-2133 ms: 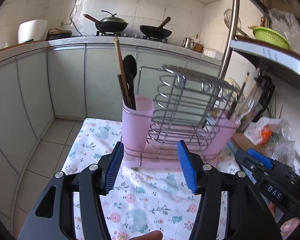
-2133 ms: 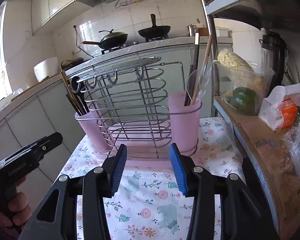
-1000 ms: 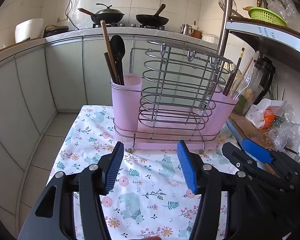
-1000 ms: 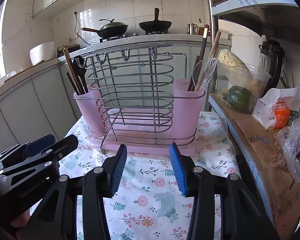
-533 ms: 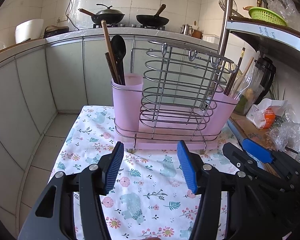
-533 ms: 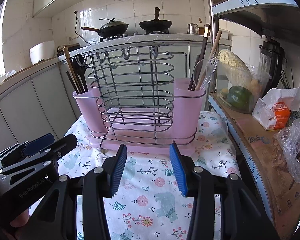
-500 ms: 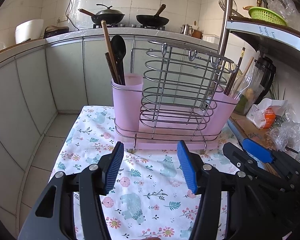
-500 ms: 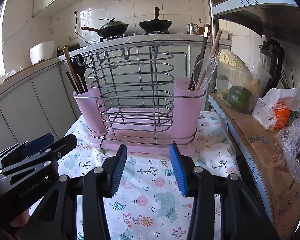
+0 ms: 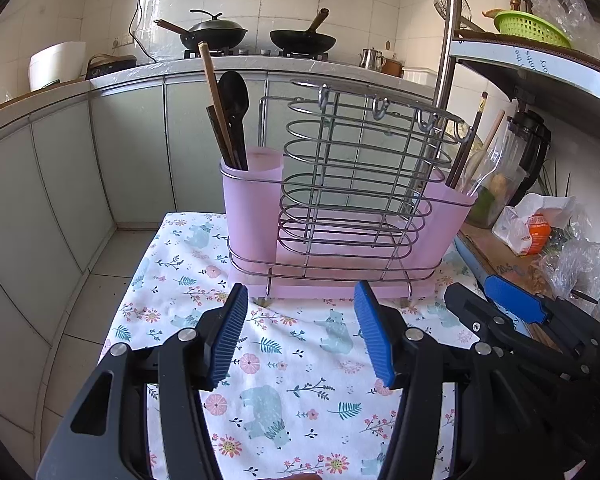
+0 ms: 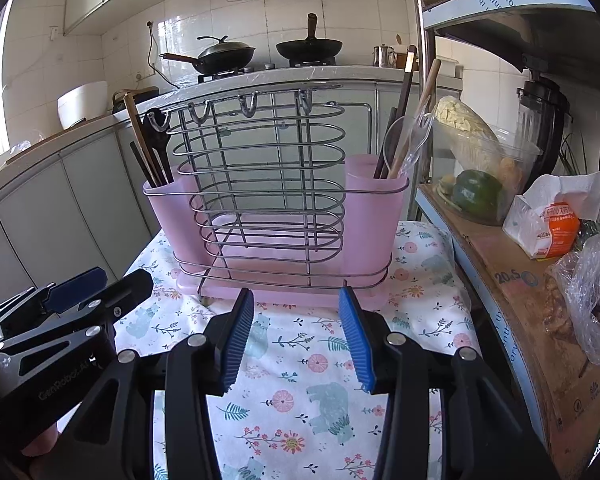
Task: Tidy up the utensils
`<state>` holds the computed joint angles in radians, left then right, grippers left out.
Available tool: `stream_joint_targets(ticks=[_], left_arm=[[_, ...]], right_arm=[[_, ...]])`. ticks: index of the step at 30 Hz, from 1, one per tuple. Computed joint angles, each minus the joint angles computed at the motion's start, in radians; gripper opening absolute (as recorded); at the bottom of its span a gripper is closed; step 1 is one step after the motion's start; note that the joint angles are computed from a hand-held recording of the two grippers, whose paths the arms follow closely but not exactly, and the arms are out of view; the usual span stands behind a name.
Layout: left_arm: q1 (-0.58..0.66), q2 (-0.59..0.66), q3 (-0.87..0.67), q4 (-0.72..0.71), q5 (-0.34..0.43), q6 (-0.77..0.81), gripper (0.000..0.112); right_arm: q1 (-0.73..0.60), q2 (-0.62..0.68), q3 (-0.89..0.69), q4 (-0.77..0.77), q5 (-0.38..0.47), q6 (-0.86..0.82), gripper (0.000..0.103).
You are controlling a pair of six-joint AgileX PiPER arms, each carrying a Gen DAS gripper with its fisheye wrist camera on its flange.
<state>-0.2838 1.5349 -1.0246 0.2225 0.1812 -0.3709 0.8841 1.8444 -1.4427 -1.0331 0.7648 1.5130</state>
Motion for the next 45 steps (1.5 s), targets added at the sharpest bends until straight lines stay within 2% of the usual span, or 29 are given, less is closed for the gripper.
stream_joint_targets(ticks=[25, 29, 45], left_arm=[[-0.003, 0.003, 0.003, -0.004, -0.004, 0.006, 0.056], [-0.006, 0.006, 0.006, 0.064, -0.011, -0.053, 0.056], [0.005, 0.015, 0.000, -0.064, -0.008, 0.092, 0.056]], right_arm=[[-0.007, -0.003, 0.017, -0.003, -0.013, 0.006, 0.044], [-0.007, -0.001, 0.015, -0.001, -0.011, 0.004, 0.044], [-0.016, 0.002, 0.011, 0.013, -0.015, -0.015, 0.044]])
